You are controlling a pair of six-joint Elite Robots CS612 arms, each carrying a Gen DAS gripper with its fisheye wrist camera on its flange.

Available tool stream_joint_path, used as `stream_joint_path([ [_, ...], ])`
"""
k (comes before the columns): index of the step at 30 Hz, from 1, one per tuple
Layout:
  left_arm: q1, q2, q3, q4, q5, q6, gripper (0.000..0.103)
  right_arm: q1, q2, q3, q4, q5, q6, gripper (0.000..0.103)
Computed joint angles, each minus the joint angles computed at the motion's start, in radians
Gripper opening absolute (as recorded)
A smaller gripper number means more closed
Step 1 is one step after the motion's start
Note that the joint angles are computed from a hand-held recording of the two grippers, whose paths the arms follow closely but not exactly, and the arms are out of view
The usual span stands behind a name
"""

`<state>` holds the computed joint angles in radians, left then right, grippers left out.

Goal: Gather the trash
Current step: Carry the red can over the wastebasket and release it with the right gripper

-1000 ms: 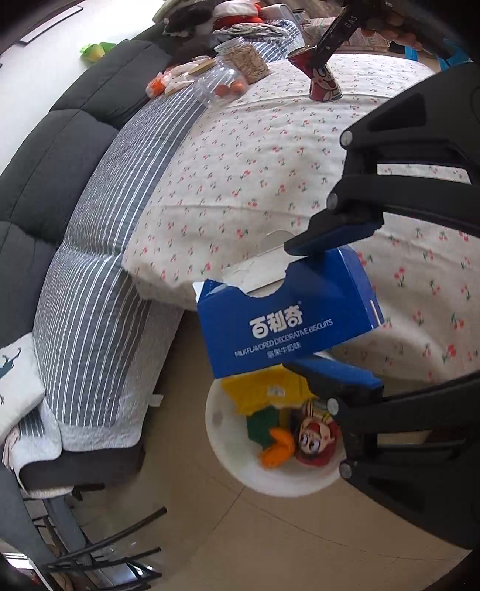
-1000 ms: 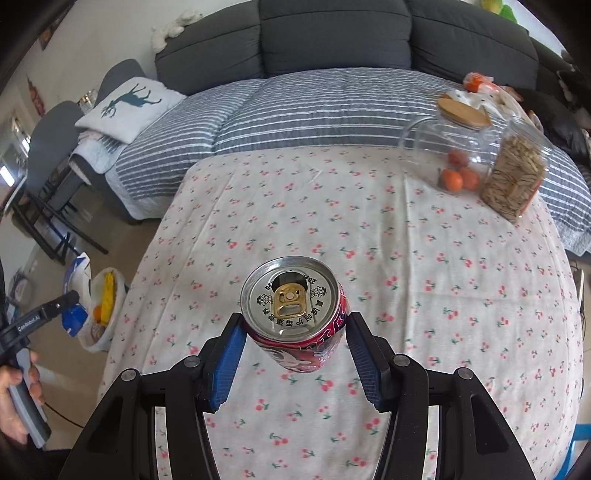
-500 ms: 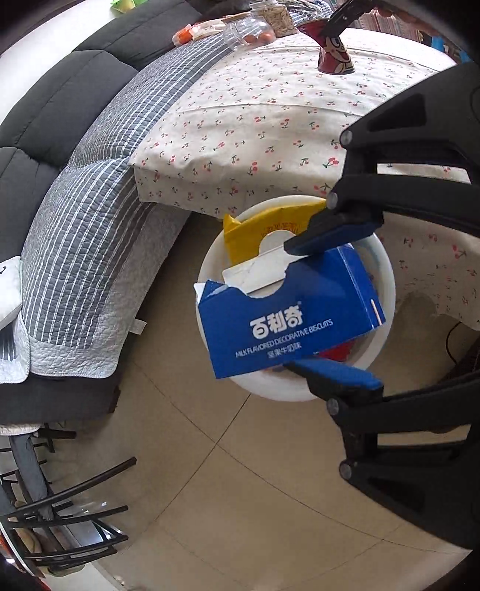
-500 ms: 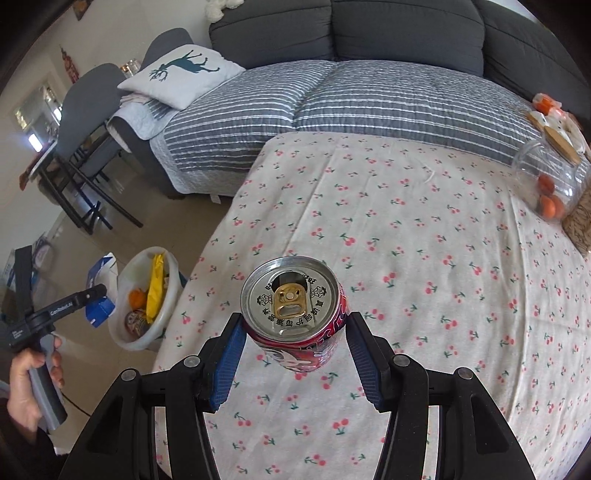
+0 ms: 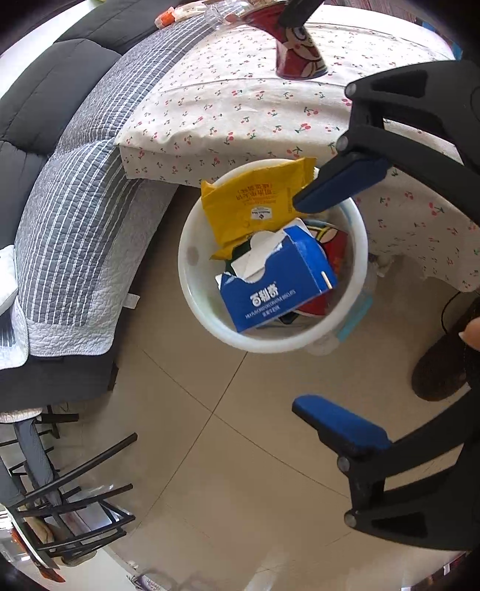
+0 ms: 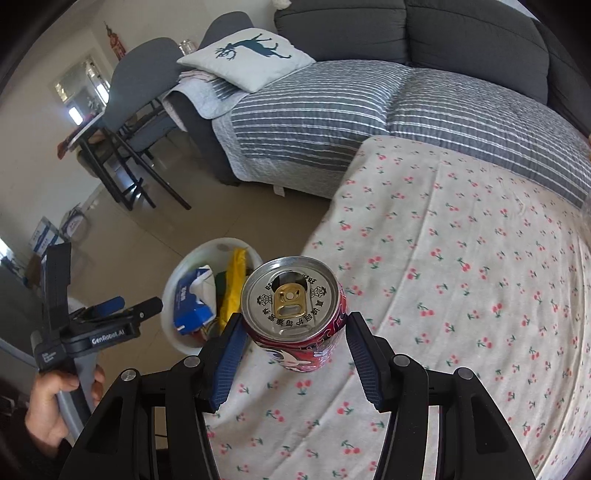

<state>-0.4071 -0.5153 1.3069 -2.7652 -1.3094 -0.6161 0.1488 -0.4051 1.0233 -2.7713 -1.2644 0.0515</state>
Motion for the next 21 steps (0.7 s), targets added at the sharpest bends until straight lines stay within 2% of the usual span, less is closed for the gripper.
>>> stream_joint_path([
  [5,0.004,-0.030,0.049,0.009,0.034,0.025,0.100,0.026,0.075,-0.140,0.055,0.089,0.053,0.057],
  [10,0.014,-0.049,0.089,-0.032,0.023,0.027,0.100,0.052,0.186,-0.324,0.087,0.100,0.122,0.057],
  [15,0.021,-0.051,0.100,-0.041,0.037,0.025,0.101,0.060,0.308,-0.499,0.048,0.147,0.254,0.057],
  [18,0.024,-0.051,0.102,-0.046,0.026,0.023,0.101,0.068,0.370,-0.589,0.031,0.131,0.297,0.057],
  [21,0.025,-0.050,0.100,-0.052,0.022,0.027,0.101,0.075,0.403,-0.644,0.099,0.106,0.282,0.057],
])
